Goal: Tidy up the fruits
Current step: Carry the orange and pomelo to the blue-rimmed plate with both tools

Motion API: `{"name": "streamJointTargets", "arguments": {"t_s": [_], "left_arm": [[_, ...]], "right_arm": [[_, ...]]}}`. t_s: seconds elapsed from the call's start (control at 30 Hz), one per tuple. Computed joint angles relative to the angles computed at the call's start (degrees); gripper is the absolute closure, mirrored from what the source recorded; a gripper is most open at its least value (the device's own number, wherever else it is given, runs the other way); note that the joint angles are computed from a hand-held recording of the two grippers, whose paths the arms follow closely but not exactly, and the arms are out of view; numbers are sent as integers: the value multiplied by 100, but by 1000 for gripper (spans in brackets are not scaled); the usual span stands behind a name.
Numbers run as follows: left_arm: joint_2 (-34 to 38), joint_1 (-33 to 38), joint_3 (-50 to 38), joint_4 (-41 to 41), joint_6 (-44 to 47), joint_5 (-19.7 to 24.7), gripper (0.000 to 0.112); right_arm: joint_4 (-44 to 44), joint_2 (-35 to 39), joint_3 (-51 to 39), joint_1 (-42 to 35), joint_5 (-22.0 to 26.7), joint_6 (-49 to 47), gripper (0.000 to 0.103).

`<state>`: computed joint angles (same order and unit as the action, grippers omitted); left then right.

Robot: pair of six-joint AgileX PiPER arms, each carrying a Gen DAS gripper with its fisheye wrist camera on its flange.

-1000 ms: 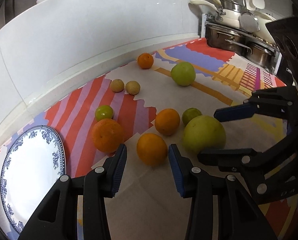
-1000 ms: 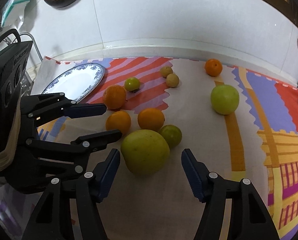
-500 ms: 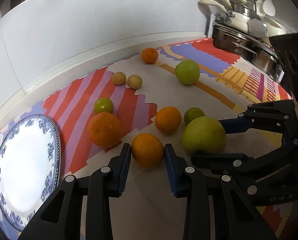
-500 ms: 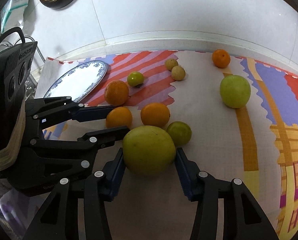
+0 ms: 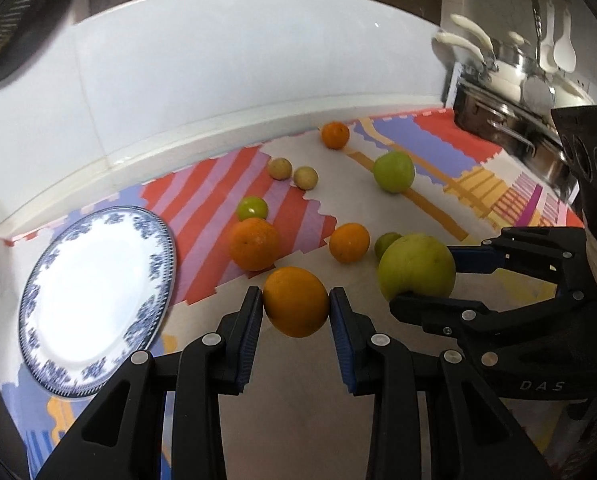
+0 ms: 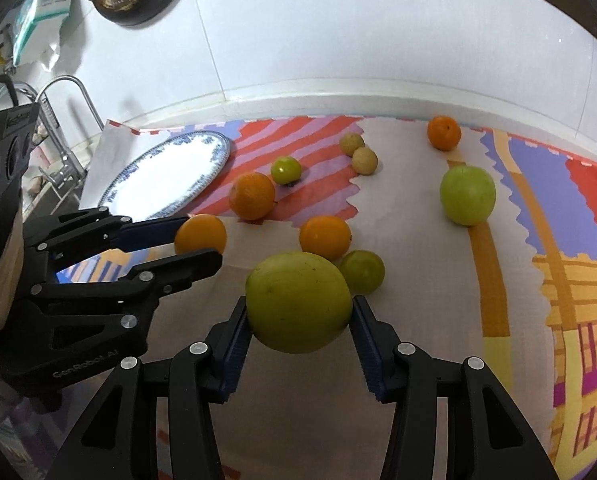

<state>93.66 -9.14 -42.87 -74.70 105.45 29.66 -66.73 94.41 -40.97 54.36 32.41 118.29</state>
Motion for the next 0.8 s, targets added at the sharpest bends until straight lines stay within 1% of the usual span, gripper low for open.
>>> {"name": "streamJointTargets", "arguments": {"t_s": [0.2,0.43,0.53,0.63,0.8], "left_arm": [[-615,268,253,-7,-228,120,78],[-1094,743,435,-29,-363,238,78],[-1152,979,400,-53,-429,215,78],[-1132,1192,281,-143,-419,127,78],[-859,1559,-25,-381,-231,-113,78]], "right_arm": [[143,-233,-152,403,498,-181,54],[258,-300,-581,627,818,-696,53],[186,-231,-821,509,713,-931,54],[88,-74,-1098,302,472,-1139,53],[163,468,-1883,-69,100,-1821,53]]}}
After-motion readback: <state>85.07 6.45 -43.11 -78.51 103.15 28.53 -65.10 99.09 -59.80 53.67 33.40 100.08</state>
